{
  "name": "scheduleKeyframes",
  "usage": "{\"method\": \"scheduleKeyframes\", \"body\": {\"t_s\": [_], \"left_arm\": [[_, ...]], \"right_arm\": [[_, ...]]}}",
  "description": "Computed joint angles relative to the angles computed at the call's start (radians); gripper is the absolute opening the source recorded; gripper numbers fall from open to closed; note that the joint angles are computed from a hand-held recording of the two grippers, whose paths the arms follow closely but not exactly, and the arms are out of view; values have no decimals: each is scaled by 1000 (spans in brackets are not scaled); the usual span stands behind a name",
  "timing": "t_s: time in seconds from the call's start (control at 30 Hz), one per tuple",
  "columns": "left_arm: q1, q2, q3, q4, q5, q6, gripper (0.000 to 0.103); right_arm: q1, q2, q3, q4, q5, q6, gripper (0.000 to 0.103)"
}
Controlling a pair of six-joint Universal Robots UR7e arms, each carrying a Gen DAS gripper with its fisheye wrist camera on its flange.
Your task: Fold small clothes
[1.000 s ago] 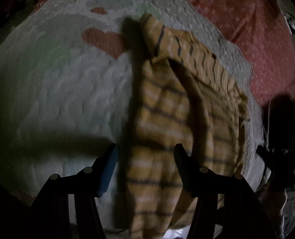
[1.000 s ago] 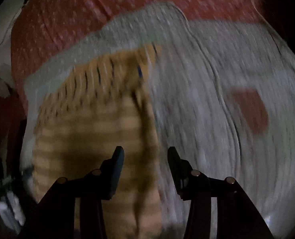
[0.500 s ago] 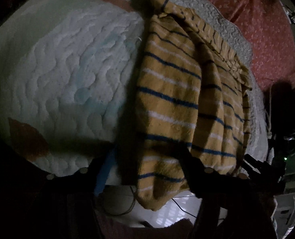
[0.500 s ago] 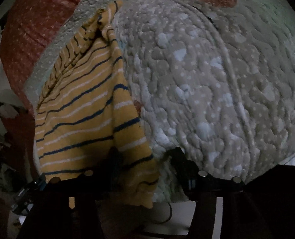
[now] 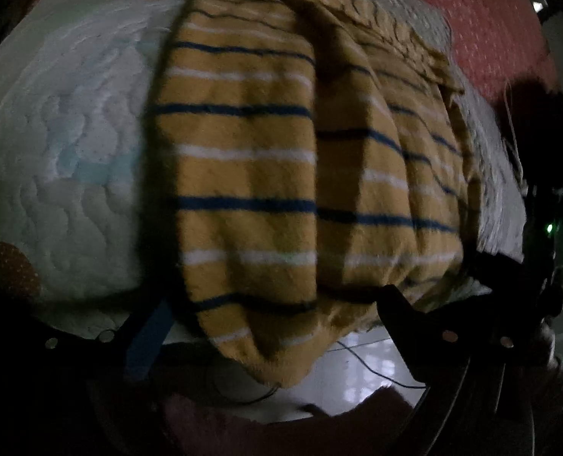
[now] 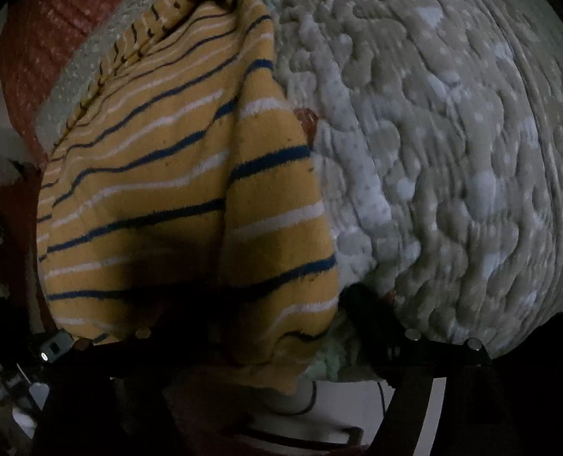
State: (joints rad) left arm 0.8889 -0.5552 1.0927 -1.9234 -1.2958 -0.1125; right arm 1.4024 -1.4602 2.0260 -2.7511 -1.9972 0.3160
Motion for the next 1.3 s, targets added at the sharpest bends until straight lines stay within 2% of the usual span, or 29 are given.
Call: {"method": "scheduleKeyframes", "body": {"t_s": [0.07, 0.1, 0.17, 0.2, 0.23, 0.27, 0.3, 0.33, 0.37, 0.47, 0.6, 0.7, 0.87, 1.03, 1.13, 1.3], "left_arm": [[-3, 5, -11, 36, 9, 6, 99], [-8, 7, -14, 51, 21, 4, 93], [-16, 5, -14, 65, 57, -13, 58], [-13, 7, -26, 76, 59, -35, 47], [2, 10, -53, 99, 36, -79, 27], [19, 11, -75, 114, -12, -112, 13], [45, 10, -100, 126, -83, -167, 11], [55, 3, -99, 118, -112, -188, 11], [54, -6, -92, 108, -109, -197, 11], [34, -39, -62, 82, -93, -188, 10], [4, -86, -28, 59, -60, -180, 10], [-6, -102, -17, 75, -52, -192, 10], [-18, -117, 24, 94, -32, -212, 10], [1, -132, 42, 116, -45, -240, 10], [6, -142, 47, 92, -73, -239, 10], [25, -103, -55, 90, -165, -243, 10]], "right_arm": [[-10, -9, 19, -17, 29, 25, 82], [-15, -13, 30, -28, 48, 36, 82], [-27, -23, 50, -35, 101, 47, 82], [-34, -25, 54, -25, 143, 46, 76], [-36, -25, 55, -19, 169, 42, 67], [-37, -27, 57, -22, 200, 30, 44], [-33, -31, 54, -14, 207, 23, 24], [-20, -33, 46, -1, 196, 19, 15], [-8, -39, 45, 1, 181, 19, 12], [14, -78, 68, -14, 170, 35, 11], [35, -130, 89, 42, 125, 78, 10], [32, -184, 123, 79, 135, 90, 10], [43, -197, 132, 122, 131, 122, 9], [42, -197, 134, 143, 155, 128, 9], [59, -185, 125, 94, 179, 112, 10], [52, -180, 51, 61, 259, 79, 10]]}}
